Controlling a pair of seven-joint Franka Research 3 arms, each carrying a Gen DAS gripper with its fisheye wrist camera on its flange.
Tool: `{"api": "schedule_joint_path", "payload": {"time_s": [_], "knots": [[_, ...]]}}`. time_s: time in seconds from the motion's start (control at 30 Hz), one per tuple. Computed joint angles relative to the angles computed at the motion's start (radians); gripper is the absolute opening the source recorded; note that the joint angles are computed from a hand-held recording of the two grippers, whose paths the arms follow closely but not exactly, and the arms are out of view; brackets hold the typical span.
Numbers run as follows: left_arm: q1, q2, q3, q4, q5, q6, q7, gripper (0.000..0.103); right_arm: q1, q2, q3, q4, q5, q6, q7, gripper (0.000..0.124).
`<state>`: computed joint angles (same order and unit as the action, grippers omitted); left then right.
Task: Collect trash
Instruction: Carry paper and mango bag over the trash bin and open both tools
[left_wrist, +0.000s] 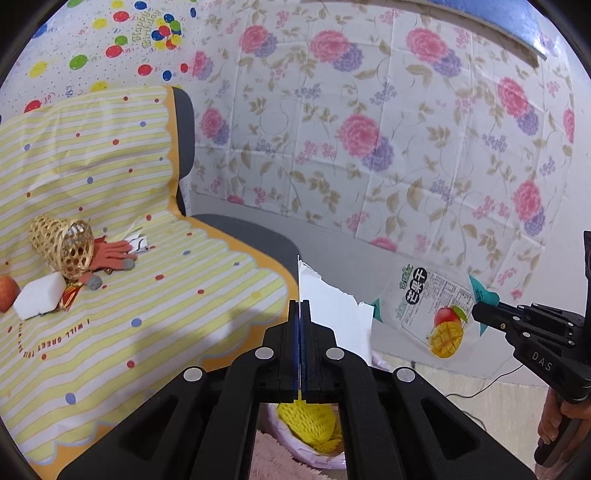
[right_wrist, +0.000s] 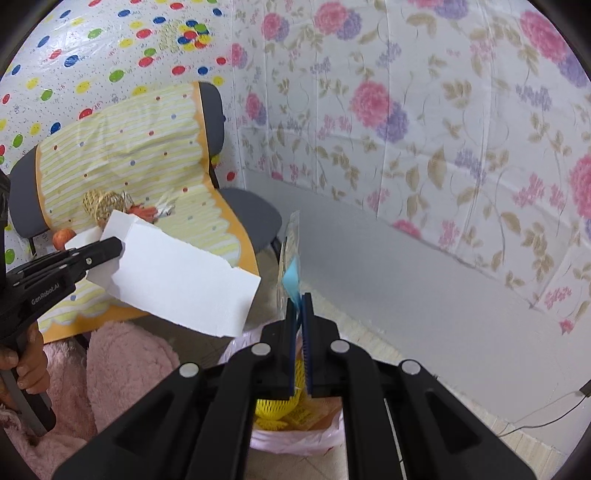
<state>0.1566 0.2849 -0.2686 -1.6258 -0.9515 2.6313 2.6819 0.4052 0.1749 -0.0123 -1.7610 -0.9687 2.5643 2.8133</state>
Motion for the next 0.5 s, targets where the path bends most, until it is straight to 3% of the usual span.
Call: {"api": "schedule_joint_path", "payload": {"time_s": [0.2, 0.5], "knots": [[-0.028, 0.040, 0.011, -0.006, 0.139, 0.009, -0.121, 0.000, -0.032, 0.067, 0.002, 0.006, 0.244, 0.015, -0.122, 0.004], [-0.047, 0.130, -0.019, 0.068, 0.365, 0.015, -0.257, 0.001, -0.007, 0.158, -0.045, 0.073, 0.393, 0.005, -0.230, 0.005]]}}
